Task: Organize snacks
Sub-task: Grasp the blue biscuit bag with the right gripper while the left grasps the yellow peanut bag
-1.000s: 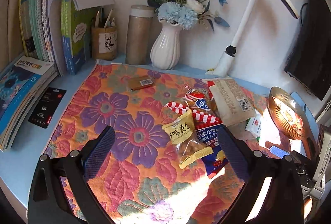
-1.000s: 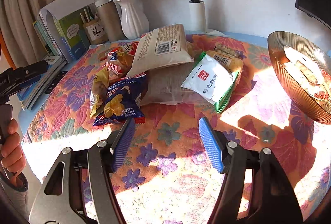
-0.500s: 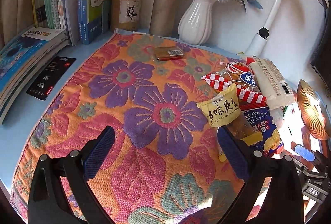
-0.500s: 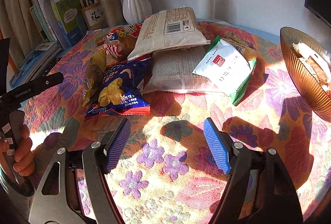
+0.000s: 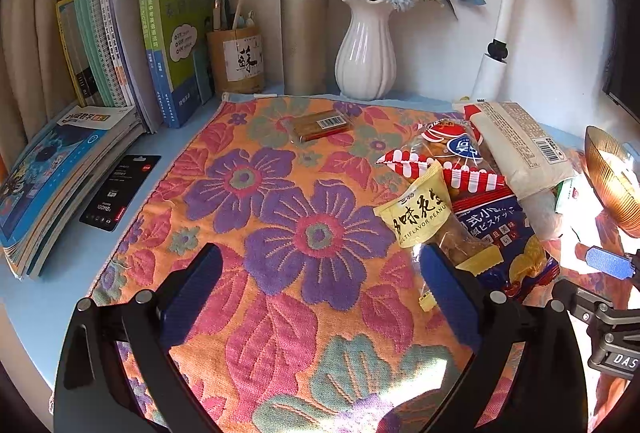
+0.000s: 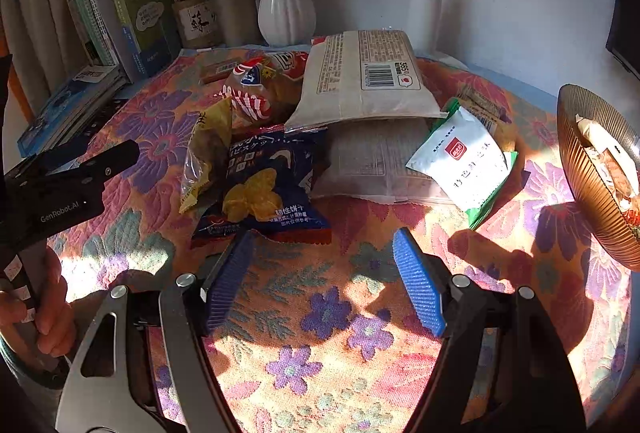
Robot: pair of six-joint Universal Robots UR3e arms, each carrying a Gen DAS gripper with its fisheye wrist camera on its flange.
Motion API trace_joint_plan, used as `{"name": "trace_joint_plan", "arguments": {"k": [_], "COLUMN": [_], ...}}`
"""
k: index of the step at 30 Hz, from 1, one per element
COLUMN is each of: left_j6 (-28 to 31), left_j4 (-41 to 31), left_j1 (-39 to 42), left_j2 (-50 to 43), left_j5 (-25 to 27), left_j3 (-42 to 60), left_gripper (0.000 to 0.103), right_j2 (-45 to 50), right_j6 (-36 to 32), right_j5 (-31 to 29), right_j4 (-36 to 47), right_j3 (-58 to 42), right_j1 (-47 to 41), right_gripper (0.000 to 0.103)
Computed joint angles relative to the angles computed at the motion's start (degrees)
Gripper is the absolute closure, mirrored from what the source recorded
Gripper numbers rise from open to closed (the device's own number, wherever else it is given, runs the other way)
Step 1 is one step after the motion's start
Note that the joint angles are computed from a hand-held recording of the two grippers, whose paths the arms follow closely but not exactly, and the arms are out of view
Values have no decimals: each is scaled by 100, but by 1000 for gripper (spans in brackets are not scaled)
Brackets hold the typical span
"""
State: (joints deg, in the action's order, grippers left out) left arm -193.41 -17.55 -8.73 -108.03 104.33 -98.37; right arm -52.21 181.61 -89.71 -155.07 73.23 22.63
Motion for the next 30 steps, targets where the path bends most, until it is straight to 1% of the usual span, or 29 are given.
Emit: {"name": "trace_joint_plan", "arguments": {"k": [1, 4, 7, 10, 13, 14, 15, 16, 17, 18, 19, 20, 21, 24, 26, 28, 30], "left_j6": [69, 301, 427, 289, 97, 81, 39, 45, 69, 85, 61, 7, -13, 36, 200, 447, 839], "left_j4": [-213, -1287, -1907, -2401, -2882, -3041, -3130, -3140, -3175, -3243, -3309, -3277, -3322, -3209, -2993, -2790, -2689], "left_j1": [111, 766, 1147, 1281, 1306, 1272, 1153, 1014, 891, 806, 743, 701, 654, 681, 741, 722, 724], "left_j2": [103, 267, -73, -812, -1522, -1710, -1834, -1887, -1941, -2010, -2072, -2111, -2150, -1983, -1642, -1269, -828], "left_j5": [-271, -1876, -2991, -3578, -4000, -4062, -3824, -3569, -3347, -3232, -3162, -3050, -2931, -2946, -2941, -2835, -2800], "left_j3": [66, 564, 1166, 1961, 2726, 2953, 3172, 3316, 3459, 3598, 3703, 3753, 3845, 3597, 3116, 2624, 2091], "left_gripper": [5, 5, 5, 5, 7, 7, 8, 10, 15, 27, 36, 39, 48, 51, 51, 52, 52], "right_j2": [104, 408, 794, 1154, 1556, 1662, 1769, 1843, 1914, 1896, 1870, 1804, 1740, 1366, 1058, 570, -16], "right_j6": [-17, 32, 120, 206, 162, 127, 105, 78, 31, 13, -3, -33, -65, -102, -32, 107, 279], "right_j5": [-59, 142, 256, 434, 258, 162, 49, -64, -202, -232, -235, -243, -223, -210, -320, -320, -255], "right_j4": [201, 667, 1048, 1370, 1754, 1839, 1952, 2000, 2007, 1971, 1907, 1820, 1767, 1491, 1280, 970, 575], "right_j3": [-272, -943, -1606, -2209, -2906, -3082, -3275, -3397, -3494, -3449, -3382, -3247, -3132, -2474, -1920, -1050, -40], "right_j1": [47, 46, 45, 65, 185, 228, 274, 320, 383, 394, 407, 414, 413, 409, 448, 399, 279], "right_gripper": [29, 29, 29, 30, 32, 33, 35, 35, 36, 39, 41, 44, 48, 52, 52, 52, 52]}}
